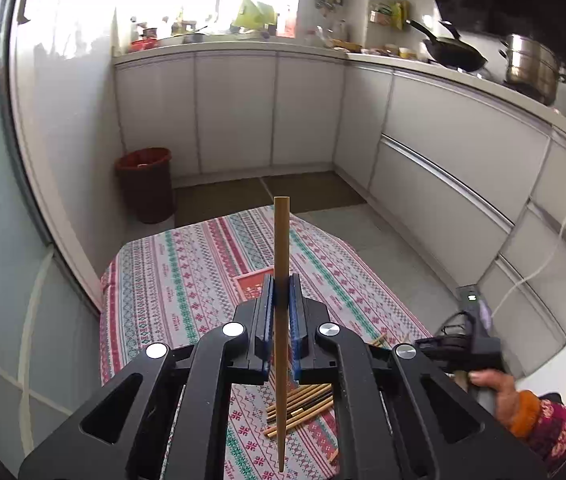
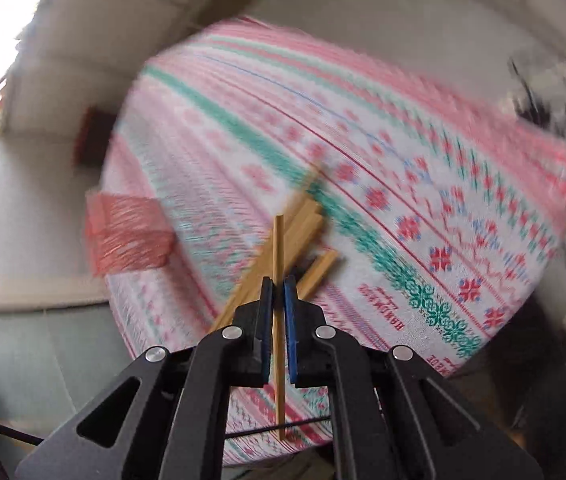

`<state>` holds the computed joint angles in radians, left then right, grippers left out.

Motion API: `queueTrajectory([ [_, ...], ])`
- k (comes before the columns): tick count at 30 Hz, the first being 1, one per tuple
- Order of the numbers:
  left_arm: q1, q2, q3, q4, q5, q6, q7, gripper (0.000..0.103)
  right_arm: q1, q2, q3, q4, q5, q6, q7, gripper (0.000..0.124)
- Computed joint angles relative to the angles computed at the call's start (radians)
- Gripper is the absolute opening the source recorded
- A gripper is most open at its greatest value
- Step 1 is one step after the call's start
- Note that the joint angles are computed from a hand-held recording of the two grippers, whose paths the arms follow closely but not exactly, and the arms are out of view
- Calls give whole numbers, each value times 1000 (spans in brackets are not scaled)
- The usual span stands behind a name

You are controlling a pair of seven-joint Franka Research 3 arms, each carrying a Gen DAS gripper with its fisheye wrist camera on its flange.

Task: Organize utensils
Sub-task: 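Grasp one chopstick with the right tool while the left tool lifts its chopstick, then lower both held chopsticks into the pink holder and open both tools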

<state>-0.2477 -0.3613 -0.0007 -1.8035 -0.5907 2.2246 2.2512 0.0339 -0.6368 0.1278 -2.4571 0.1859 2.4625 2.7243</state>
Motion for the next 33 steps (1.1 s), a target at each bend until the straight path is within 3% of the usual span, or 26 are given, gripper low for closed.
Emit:
queueTrajectory([
  [8, 23, 33, -22, 29, 16, 68, -163, 6, -29, -99, 60, 193, -189, -131, -144, 6],
  [11, 23, 72, -44, 66, 31, 108, -223, 6, -57, -104, 73, 273, -237, -130, -180, 6],
  [14, 21, 129, -69, 121, 44, 158, -289, 6, -86, -67, 70, 341, -260, -73, -202, 6],
  [20, 37, 280, -156, 220, 199, 382, -513, 6, -157, 4, 83, 389, -312, 73, -190, 6],
  [26, 43, 407, -198, 283, 356, 488, -678, 7, -167, 100, 82, 399, -332, 167, -199, 6],
  [30, 57, 431, -224, 239, 341, 566, -669, 10, -156, 165, 79, 425, -348, 191, -204, 6],
  [31, 64, 431, -231, 233, 309, 550, -639, 19, -157, 165, 85, 422, -362, 191, -197, 6],
  [33, 79, 405, -238, 195, 223, 536, -577, 25, -158, 190, 94, 441, -392, 183, -197, 6],
])
